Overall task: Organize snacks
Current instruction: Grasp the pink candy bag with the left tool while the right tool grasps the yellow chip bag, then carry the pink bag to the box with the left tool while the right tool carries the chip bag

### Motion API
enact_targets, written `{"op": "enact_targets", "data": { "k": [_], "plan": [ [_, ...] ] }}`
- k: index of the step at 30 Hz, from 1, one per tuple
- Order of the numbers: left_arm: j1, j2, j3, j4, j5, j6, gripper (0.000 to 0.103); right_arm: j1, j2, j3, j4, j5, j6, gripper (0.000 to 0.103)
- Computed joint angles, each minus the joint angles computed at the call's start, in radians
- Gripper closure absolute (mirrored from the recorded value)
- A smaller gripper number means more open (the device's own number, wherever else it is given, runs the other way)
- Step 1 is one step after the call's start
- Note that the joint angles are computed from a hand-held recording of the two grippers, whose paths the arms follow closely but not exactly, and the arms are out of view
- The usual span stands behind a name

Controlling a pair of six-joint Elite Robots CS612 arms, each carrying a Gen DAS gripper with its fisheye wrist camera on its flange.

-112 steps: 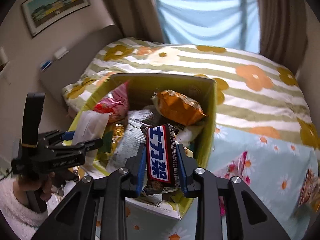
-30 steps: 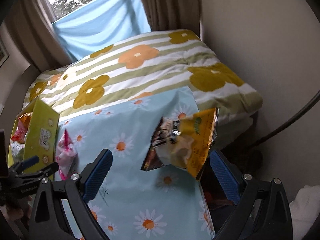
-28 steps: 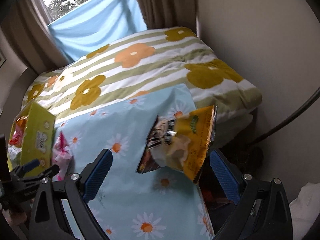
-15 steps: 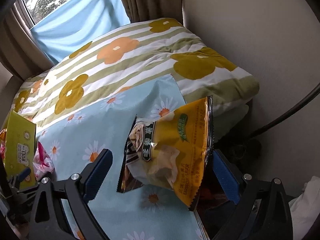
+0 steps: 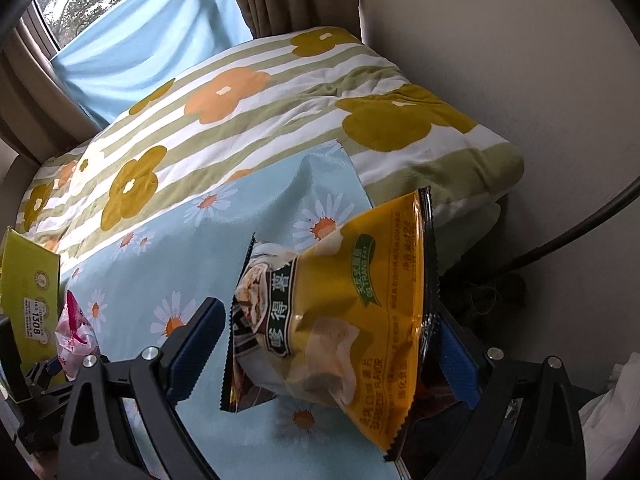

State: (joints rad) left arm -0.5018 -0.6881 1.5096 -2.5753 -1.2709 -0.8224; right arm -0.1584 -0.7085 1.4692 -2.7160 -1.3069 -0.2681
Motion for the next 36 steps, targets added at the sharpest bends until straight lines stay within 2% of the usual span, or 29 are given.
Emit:
{"op": "enact_targets", "data": {
  "k": [3,4,6,7,8,10,16,17,26,32,36],
  "plan": [
    [0.003,-0.001,-0.011,0.017,-0.005,0.018,0.039,-0.001,0.006,-0.007,0.014,0.010,0.005,0.006],
    [0.005,0.001,-0.016,0.023,-0.009,0.026,0.040,-0.002,0.008,-0.011,0.021,0.014,0.010,0.006],
    [0.006,0.001,-0.019,0.023,-0.009,0.034,0.042,-0.001,0.012,-0.015,0.021,0.006,0.008,0.014],
    [0.005,0.001,-0.020,0.021,-0.008,0.040,0.045,0.001,0.013,-0.016,0.021,0.000,-0.003,0.025],
    [0.005,0.001,-0.021,0.022,-0.005,0.046,0.046,0.003,0.013,-0.017,0.025,-0.006,-0.015,0.028],
    [0.004,0.001,-0.024,0.027,-0.001,0.059,0.051,0.004,0.011,-0.011,0.009,-0.017,-0.025,0.031],
    [0.002,-0.003,-0.026,0.037,0.000,0.069,0.054,-0.002,0.000,0.008,-0.029,-0.012,-0.021,0.037],
    [0.002,-0.004,-0.025,0.033,-0.003,0.068,0.054,-0.002,-0.004,0.012,-0.041,-0.013,-0.029,0.042],
    [-0.007,-0.038,0.012,-0.049,-0.005,0.034,0.060,-0.015,-0.041,0.041,-0.090,0.053,-0.082,0.043],
    [-0.022,-0.075,0.057,-0.146,0.033,-0.005,0.061,-0.021,-0.067,0.058,-0.104,0.126,-0.132,0.043],
    [-0.035,-0.116,0.092,-0.202,0.091,-0.035,0.061,-0.020,-0.086,0.069,-0.108,0.176,-0.178,0.043]
  ]
}}
